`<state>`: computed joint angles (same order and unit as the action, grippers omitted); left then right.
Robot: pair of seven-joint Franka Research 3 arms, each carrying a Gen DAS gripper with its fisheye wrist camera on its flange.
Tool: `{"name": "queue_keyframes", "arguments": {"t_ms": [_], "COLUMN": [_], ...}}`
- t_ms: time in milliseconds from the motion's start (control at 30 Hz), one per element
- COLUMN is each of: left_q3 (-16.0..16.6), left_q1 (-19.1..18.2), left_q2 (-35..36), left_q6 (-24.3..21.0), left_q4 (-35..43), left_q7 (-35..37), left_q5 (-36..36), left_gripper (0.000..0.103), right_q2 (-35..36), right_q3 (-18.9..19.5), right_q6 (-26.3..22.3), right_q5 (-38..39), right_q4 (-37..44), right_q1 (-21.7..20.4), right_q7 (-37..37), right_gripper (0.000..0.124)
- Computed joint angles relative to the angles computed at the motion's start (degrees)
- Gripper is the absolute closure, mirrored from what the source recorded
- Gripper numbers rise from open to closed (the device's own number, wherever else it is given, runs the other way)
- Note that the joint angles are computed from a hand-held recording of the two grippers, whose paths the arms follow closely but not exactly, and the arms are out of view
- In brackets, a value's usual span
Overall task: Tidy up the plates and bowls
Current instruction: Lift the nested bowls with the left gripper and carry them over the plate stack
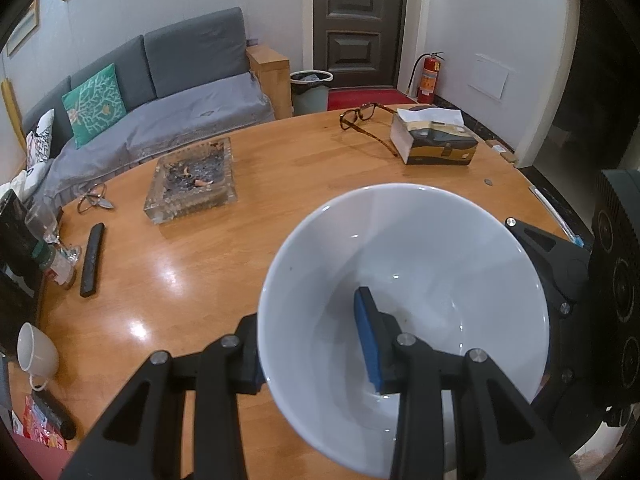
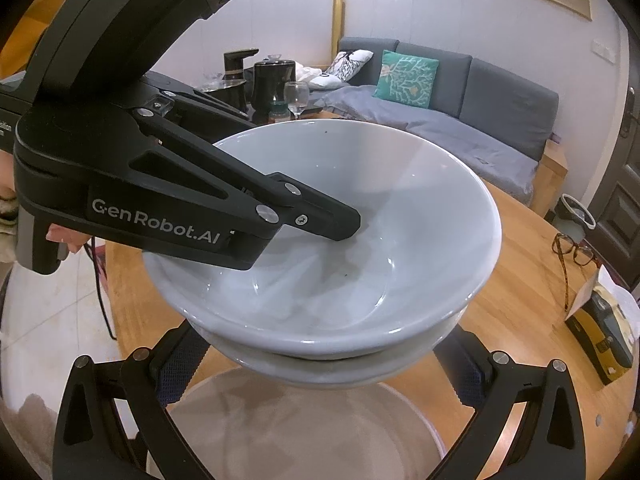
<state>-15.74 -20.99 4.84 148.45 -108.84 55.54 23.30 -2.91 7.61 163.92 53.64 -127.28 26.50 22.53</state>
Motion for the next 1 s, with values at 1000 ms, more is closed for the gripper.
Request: {"name": "queue_keyframes", "arguments": {"t_ms": [1000], "left_q3": [-1.72], "left_q1": [-5.58], "left_q2": [5.34], "left_q6": [-0.8], "left_q4": [3.97], "left_q7": [-3.54], "left_q5": [0.61], "left_gripper": [0.07], "right_q2": [-10.38], "right_q3": [-4.41], "right_q6": [1.9], "right_q5": [-1.48], "right_q4": [-12.97], "right_q1": [2.18], "right_q7": [3.12], "right_gripper": [0.022]}}
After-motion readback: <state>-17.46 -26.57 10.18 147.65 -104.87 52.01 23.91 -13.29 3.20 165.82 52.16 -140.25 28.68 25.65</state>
